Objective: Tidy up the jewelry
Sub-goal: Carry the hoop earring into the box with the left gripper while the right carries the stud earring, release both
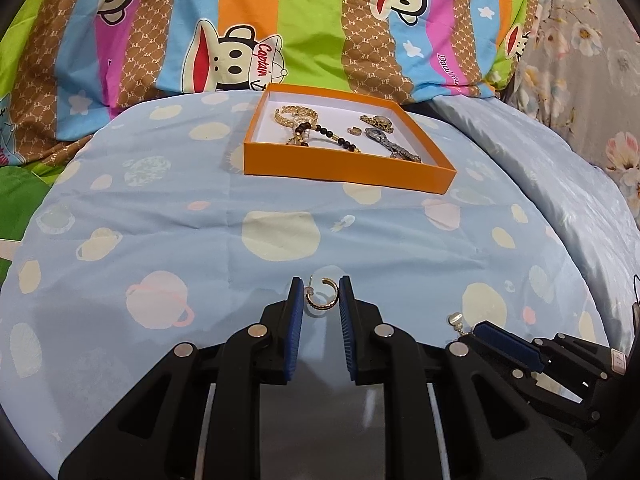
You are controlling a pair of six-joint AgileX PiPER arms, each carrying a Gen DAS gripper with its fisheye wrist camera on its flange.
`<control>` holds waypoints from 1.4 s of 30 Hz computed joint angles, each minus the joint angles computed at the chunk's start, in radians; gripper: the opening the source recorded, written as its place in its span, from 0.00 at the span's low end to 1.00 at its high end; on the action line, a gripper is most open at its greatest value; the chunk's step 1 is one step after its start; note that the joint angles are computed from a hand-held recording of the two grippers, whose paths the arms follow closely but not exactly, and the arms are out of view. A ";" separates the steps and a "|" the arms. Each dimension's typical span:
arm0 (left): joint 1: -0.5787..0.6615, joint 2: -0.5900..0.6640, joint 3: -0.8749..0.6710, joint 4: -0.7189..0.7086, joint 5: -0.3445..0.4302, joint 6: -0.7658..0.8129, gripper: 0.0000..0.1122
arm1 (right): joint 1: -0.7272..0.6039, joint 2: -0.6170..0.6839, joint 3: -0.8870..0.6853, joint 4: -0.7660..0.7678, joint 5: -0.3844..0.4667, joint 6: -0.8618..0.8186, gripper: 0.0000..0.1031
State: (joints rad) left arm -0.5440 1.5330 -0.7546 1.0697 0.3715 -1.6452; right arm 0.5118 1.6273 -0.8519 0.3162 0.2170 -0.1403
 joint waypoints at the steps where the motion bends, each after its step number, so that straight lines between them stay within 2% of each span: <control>1: -0.001 0.000 0.000 0.002 0.000 -0.002 0.15 | -0.002 -0.004 0.004 0.019 -0.005 -0.016 0.13; 4: -0.003 0.001 -0.001 0.004 0.003 -0.002 0.15 | -0.006 -0.018 0.019 0.071 -0.022 -0.064 0.13; 9: 0.003 0.003 0.000 -0.005 -0.002 0.004 0.15 | -0.001 -0.035 0.023 0.042 -0.037 -0.034 0.13; 25: -0.006 -0.014 -0.011 -0.001 0.020 0.022 0.15 | -0.014 -0.041 -0.086 -0.011 0.007 -0.016 0.13; 30: 0.014 -0.012 -0.038 -0.054 0.024 0.123 0.15 | -0.027 -0.013 -0.148 -0.008 0.029 -0.039 0.13; 35: 0.099 -0.003 -0.087 -0.237 -0.017 0.367 0.15 | -0.060 0.041 -0.247 0.069 0.078 -0.132 0.13; 42: 0.189 0.067 -0.270 -0.308 0.018 0.561 0.15 | -0.094 0.162 -0.462 0.036 0.154 -0.126 0.13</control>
State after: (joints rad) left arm -0.3547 1.5995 -1.0247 0.7622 0.3891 -1.0838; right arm 0.4178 1.7897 -1.3142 0.3520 0.3709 -0.2659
